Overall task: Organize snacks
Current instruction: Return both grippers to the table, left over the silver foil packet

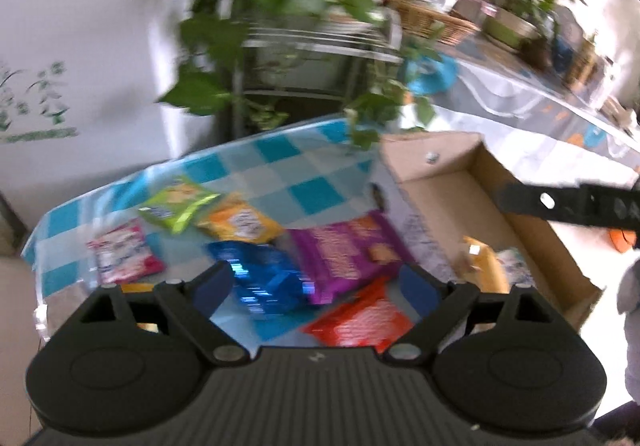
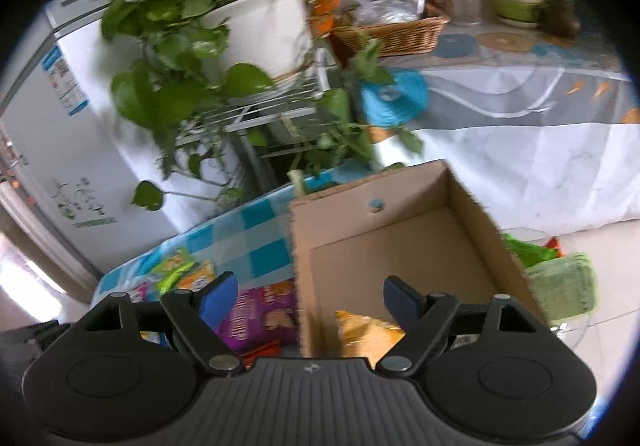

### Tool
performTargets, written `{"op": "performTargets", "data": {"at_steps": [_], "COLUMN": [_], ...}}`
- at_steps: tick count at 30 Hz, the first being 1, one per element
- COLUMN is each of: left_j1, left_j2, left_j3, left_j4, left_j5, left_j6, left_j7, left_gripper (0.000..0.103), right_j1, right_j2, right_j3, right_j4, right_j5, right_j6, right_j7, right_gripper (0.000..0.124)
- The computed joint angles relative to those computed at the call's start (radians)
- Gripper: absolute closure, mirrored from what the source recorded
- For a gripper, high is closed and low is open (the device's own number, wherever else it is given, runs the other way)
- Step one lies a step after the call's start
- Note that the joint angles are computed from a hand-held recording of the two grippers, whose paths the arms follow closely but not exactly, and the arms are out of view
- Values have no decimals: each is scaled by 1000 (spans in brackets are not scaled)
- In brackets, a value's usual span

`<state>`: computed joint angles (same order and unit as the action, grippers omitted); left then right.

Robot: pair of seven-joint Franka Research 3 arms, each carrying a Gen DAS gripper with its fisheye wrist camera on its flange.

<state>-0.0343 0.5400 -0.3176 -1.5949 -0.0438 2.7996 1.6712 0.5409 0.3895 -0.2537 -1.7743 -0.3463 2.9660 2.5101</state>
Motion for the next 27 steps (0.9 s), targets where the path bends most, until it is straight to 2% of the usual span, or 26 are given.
{"op": "performTargets", "data": {"at_steps": [6, 11, 13, 18, 21, 27], "left_j1": [32, 28, 22, 54, 43, 41], "left_j2": [22, 53, 67, 114, 146, 220], "left_j3": [64, 144, 176, 168, 189, 194], "left_j4": [42, 76, 97, 161, 203, 312], "left_j5": [12, 72, 103, 123, 159, 180], "left_j6": [-11, -13, -33, -118, -174, -296], "left_j7": [-63, -188, -247, -283, -307, -328], "left_gripper": [13, 13, 13, 13, 13, 13], "right_j1": [-87, -113, -111, -114, -102, -94], "right_j2": [49, 93, 113, 154, 177, 227], "right_j3": [146, 216, 227, 258, 251, 242], "right_j4": [60, 121, 150, 208, 243, 313], "right_j5": [135, 251, 287, 367, 387, 412], "right_j6": [-7, -52, -82, -153, -203, -288], "right_j7": [-223, -386, -431, -524, -535, -521], "right_gripper": [39, 39, 39, 39, 39, 37]}}
